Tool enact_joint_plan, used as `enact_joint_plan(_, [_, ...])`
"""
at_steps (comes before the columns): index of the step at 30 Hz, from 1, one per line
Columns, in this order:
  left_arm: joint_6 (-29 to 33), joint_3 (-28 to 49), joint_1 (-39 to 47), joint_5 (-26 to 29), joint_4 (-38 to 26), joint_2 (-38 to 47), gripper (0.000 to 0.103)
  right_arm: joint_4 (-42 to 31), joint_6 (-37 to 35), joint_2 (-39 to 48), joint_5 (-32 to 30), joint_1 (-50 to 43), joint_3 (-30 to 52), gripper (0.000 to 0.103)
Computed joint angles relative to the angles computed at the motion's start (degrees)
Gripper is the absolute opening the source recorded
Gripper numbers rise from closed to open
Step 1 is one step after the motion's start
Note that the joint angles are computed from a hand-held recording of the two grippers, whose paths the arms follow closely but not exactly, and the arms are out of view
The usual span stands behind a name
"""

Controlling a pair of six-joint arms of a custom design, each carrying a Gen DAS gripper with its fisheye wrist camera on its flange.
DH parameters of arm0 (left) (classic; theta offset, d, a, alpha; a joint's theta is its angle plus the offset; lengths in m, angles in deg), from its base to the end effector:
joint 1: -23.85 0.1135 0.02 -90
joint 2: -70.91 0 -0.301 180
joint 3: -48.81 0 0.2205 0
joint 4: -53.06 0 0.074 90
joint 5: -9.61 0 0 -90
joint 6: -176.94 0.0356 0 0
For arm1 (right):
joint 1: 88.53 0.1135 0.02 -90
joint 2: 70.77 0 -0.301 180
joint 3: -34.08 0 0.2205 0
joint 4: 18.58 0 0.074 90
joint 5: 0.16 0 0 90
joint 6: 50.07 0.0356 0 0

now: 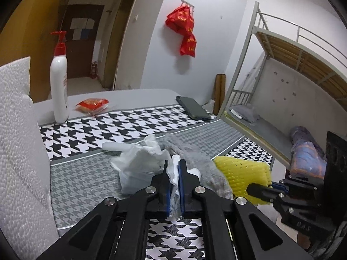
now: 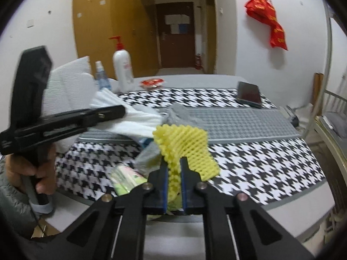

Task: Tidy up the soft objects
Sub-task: 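Close the right tool on the yellow net sponge while the left tool lifts the white cloth, then carry the yellow sponge and white cloth up toward the white foam box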

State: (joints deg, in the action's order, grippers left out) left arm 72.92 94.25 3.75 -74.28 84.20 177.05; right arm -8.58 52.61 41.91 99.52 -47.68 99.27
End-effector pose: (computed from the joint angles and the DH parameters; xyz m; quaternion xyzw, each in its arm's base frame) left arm 0.2868 -0.1090 0.1564 0.0725 0.8602 -0.1915 0.4670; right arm 0.2850 0.2385 0.1623 -0.1813 0.8759 0.1309 0.4276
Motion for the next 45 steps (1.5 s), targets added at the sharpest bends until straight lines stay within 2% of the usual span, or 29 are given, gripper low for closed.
enact_joint_plan(7, [0.13,-1.55,-0.43,0.90,3.52,-0.99,0.004,2.24,1.08,-3.20,1.52,-0.07,-2.42,0.011])
enact_joint_plan(11, [0.31,-1.68,-1.48,-0.43,2.07,-3.62,0.004,2.99,1.50,-5.15,2.72,-0.28,-3.45,0.011])
enact_joint_plan(23, [3.45,-2.90,-6.06,-9.31,-5.40,-17.07,0.004,5.72,1.19,-11.13,4.19,0.16,-6.95,0.012])
enact_joint_plan(28, [4.38,-4.43,-8.57,-14.66,-7.17,-22.72,0.004,7.29,0.65,-13.26,4.49,1.22,-8.24,0.012])
enact_joint_plan(30, [4.98,-4.50,-10.62,-18.67,-9.29,-24.99,0.004,7.79,0.30,-14.06,4.87,1.74,-8.66,0.012])
enact_joint_plan(39, [6.40,-5.68,-15.84,-27.72,-15.25,-34.39,0.004,9.24,-1.05,-17.56,6.54,4.99,-10.10,0.012])
enact_joint_plan(45, [7.87,-6.84,-21.64,-36.49,-18.99,-41.90,0.004,9.20,-1.32,-19.08,7.36,7.07,-10.41,0.012])
